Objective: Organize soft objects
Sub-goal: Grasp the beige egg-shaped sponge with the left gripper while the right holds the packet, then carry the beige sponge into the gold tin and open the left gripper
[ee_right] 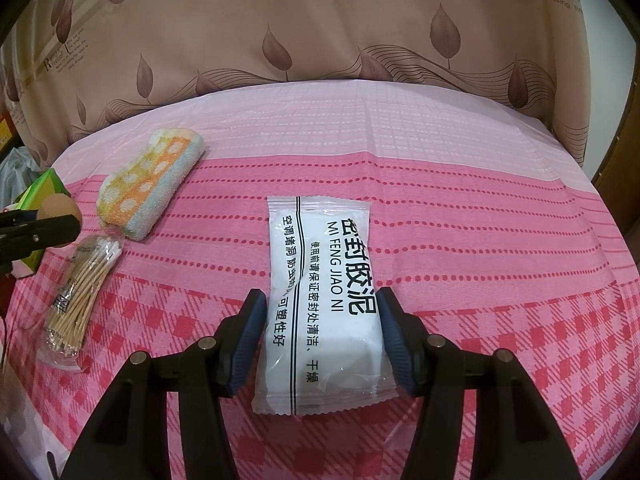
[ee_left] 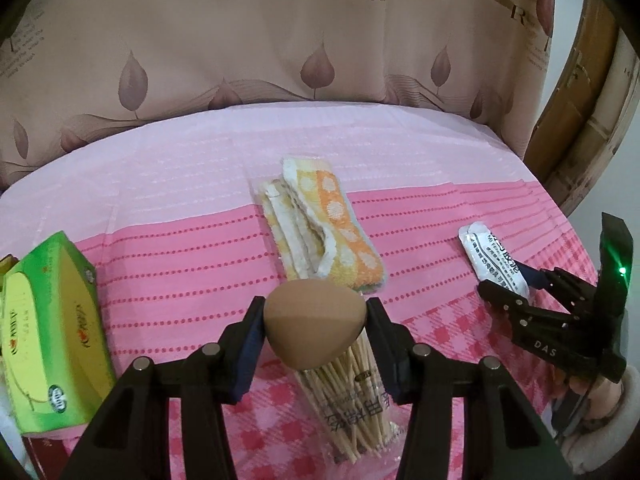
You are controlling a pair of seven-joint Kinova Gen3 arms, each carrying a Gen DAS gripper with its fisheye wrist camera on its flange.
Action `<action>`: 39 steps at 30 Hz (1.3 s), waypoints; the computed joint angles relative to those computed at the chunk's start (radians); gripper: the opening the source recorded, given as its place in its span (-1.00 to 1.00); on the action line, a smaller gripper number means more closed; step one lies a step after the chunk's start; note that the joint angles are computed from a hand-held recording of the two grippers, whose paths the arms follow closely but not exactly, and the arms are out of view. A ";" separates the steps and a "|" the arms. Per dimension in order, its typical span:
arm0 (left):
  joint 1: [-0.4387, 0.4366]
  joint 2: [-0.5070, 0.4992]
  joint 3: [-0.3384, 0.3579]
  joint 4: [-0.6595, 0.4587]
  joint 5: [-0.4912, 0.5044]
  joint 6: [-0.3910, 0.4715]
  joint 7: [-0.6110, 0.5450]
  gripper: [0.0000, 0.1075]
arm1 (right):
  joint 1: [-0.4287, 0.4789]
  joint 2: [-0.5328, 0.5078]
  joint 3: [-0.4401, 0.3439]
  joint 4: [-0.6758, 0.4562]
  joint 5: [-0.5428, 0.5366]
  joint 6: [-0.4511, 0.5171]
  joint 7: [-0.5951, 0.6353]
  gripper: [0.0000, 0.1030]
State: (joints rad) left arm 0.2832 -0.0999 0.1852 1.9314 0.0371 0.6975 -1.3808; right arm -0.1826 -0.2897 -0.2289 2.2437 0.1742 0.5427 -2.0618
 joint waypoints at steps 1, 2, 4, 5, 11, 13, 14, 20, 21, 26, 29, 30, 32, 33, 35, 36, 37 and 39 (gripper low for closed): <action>-0.001 -0.007 0.002 0.000 -0.008 0.006 0.007 -0.06 | 0.000 0.000 0.001 0.000 0.000 0.001 0.000 0.07; -0.002 -0.013 0.002 -0.001 -0.012 0.011 0.011 -0.06 | -0.001 0.000 0.001 -0.001 0.000 0.001 0.001 0.07; -0.005 -0.030 0.008 -0.001 -0.031 0.025 0.028 -0.07 | -0.001 -0.001 -0.001 -0.002 0.000 0.003 -0.002 0.07; -0.007 -0.035 0.011 -0.002 -0.040 0.030 0.037 -0.06 | -0.002 -0.001 0.002 -0.002 0.000 0.003 0.001 0.07; -0.024 -0.097 0.004 0.008 -0.050 0.064 0.045 -0.06 | -0.003 -0.002 0.005 -0.003 -0.003 0.006 0.005 0.07; -0.036 -0.120 0.001 0.008 -0.058 0.084 0.044 -0.06 | -0.003 -0.002 0.006 -0.003 -0.004 0.005 0.007 0.07; -0.043 -0.130 0.003 0.007 -0.065 0.094 0.045 -0.07 | -0.002 -0.002 0.006 -0.003 -0.004 0.004 0.007 0.07; -0.086 -0.201 -0.008 0.008 -0.080 0.148 0.032 -0.06 | 0.000 -0.001 0.003 0.000 -0.002 0.000 0.004 0.07; -0.093 -0.213 -0.010 0.008 -0.083 0.155 0.028 -0.07 | 0.001 0.000 -0.002 0.000 0.000 0.000 0.000 0.07; -0.137 -0.272 -0.033 0.009 -0.095 0.194 -0.003 -0.06 | 0.001 0.001 0.002 0.001 0.001 -0.003 0.000 0.07; -0.167 -0.308 -0.060 0.013 -0.100 0.214 -0.027 -0.06 | 0.001 0.002 0.001 0.001 0.002 -0.004 -0.001 0.07; -0.179 -0.320 -0.069 0.015 -0.103 0.218 -0.034 -0.06 | 0.002 0.003 -0.004 0.001 0.004 -0.003 -0.006 0.07; -0.203 -0.337 -0.093 0.015 -0.106 0.229 -0.054 -0.06 | 0.001 0.003 0.002 0.001 0.004 -0.004 -0.002 0.07; -0.220 -0.346 -0.105 0.016 -0.112 0.235 -0.061 -0.06 | 0.003 0.003 -0.004 0.001 0.006 -0.004 -0.007 0.07; -0.247 -0.358 -0.126 0.018 -0.117 0.243 -0.076 -0.06 | 0.000 0.003 0.002 0.002 0.005 -0.005 -0.003 0.07; -0.260 -0.363 -0.141 0.021 -0.117 0.246 -0.086 -0.06 | 0.000 0.003 0.002 0.002 0.005 -0.005 -0.002 0.07; -0.280 -0.368 -0.149 0.023 -0.126 0.248 -0.090 -0.07 | 0.002 0.004 -0.003 0.001 0.008 -0.004 -0.007 0.07; -0.305 -0.375 -0.179 0.029 -0.129 0.249 -0.110 -0.06 | 0.003 0.003 -0.006 0.002 0.011 -0.004 -0.012 0.07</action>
